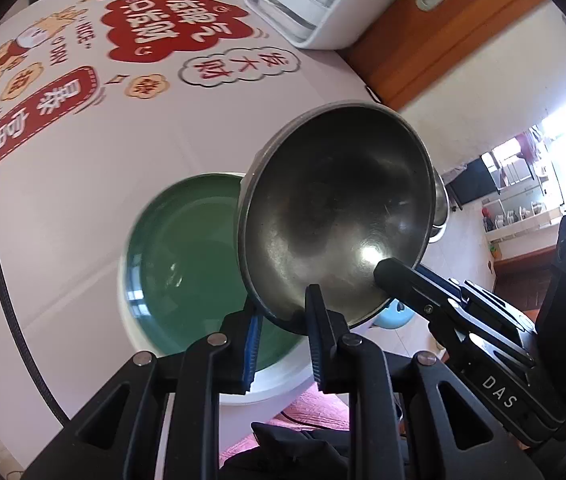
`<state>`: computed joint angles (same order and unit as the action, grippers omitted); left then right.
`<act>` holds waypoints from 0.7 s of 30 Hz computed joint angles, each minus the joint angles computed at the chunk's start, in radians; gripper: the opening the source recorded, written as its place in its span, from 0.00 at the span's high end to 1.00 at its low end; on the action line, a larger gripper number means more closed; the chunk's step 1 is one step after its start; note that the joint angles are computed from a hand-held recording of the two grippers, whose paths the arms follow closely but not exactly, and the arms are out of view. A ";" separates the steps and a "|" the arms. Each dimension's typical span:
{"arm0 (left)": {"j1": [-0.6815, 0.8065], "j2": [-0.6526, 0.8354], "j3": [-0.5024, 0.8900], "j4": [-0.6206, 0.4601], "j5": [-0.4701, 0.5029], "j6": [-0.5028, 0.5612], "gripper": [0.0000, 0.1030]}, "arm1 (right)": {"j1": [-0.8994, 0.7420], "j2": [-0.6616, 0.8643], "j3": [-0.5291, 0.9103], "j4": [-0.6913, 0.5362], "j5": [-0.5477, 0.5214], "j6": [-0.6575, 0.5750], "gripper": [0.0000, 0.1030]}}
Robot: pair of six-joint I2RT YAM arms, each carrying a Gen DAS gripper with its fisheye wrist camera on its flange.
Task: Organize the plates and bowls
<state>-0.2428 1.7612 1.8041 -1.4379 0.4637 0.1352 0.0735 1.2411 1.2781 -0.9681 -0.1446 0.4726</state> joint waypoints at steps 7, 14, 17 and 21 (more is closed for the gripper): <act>-0.126 0.032 0.020 0.042 -0.016 -0.105 0.82 | -0.162 -0.022 -0.012 -0.049 -0.061 -0.128 0.85; -0.234 0.102 0.098 0.060 -0.033 -0.175 0.82 | -0.335 -0.015 -0.008 -0.085 -0.127 -0.257 0.85; -0.280 0.135 0.135 0.070 -0.037 -0.208 0.82 | -0.410 -0.002 0.003 -0.106 -0.154 -0.314 0.85; -0.333 0.193 0.202 0.073 -0.037 -0.246 0.81 | -0.514 0.033 0.034 -0.134 -0.187 -0.396 0.85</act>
<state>-0.5756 1.9541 2.0066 -1.3649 0.4271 -0.1113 -0.4407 1.2745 1.3119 -1.1020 -0.3315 0.0765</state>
